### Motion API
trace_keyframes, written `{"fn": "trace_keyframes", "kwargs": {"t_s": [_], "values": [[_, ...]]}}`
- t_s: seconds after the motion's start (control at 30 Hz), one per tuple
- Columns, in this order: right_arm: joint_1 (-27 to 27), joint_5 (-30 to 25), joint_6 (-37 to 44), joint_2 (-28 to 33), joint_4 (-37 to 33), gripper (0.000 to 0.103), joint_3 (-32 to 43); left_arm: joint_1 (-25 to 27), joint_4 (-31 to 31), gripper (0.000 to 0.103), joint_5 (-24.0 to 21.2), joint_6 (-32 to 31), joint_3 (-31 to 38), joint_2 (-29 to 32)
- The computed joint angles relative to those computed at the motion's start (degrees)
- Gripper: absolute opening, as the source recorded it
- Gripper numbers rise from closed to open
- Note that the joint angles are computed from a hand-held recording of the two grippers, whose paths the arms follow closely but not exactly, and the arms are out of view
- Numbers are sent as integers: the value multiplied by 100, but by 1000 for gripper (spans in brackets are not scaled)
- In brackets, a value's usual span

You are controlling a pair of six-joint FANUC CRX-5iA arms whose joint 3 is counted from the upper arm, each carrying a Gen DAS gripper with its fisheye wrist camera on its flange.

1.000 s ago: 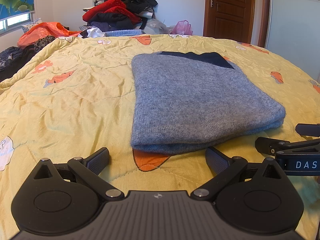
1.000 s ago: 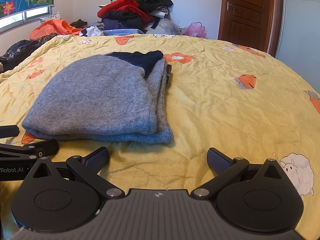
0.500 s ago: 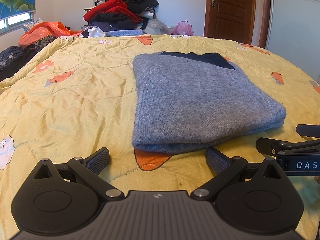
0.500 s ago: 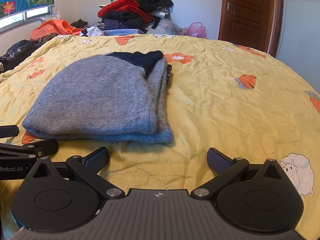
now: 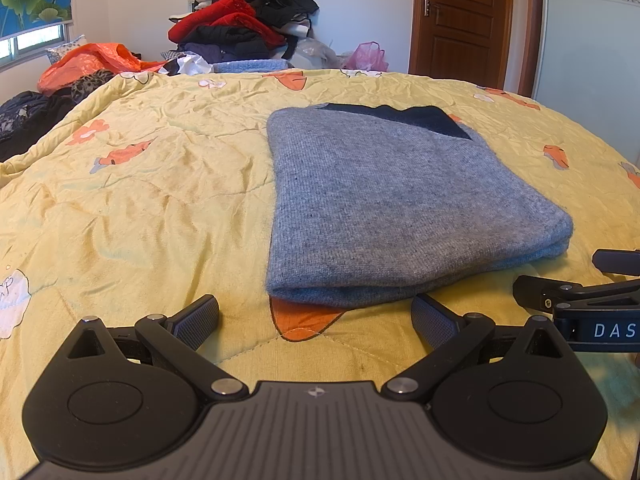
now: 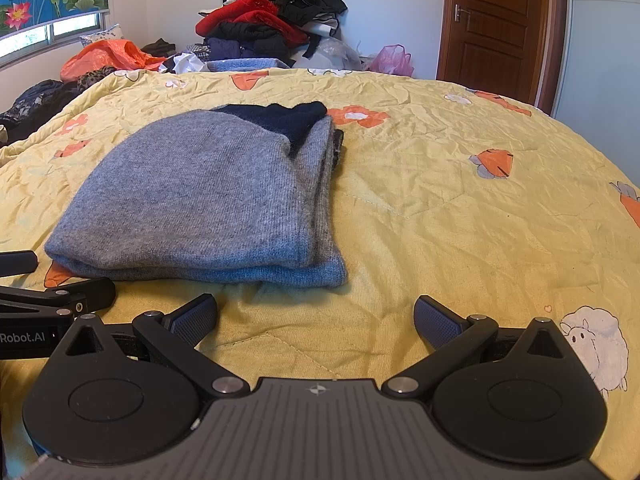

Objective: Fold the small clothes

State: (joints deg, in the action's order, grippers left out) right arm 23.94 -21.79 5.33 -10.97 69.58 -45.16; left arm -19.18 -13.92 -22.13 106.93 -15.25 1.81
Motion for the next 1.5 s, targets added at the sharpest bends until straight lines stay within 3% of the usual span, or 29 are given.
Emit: {"fn": "trace_keyframes", "kwargs": {"t_s": [1.5], "values": [[-4, 6, -20, -2, 22, 103, -7, 71, 256, 103, 17, -229, -37, 1]]}}
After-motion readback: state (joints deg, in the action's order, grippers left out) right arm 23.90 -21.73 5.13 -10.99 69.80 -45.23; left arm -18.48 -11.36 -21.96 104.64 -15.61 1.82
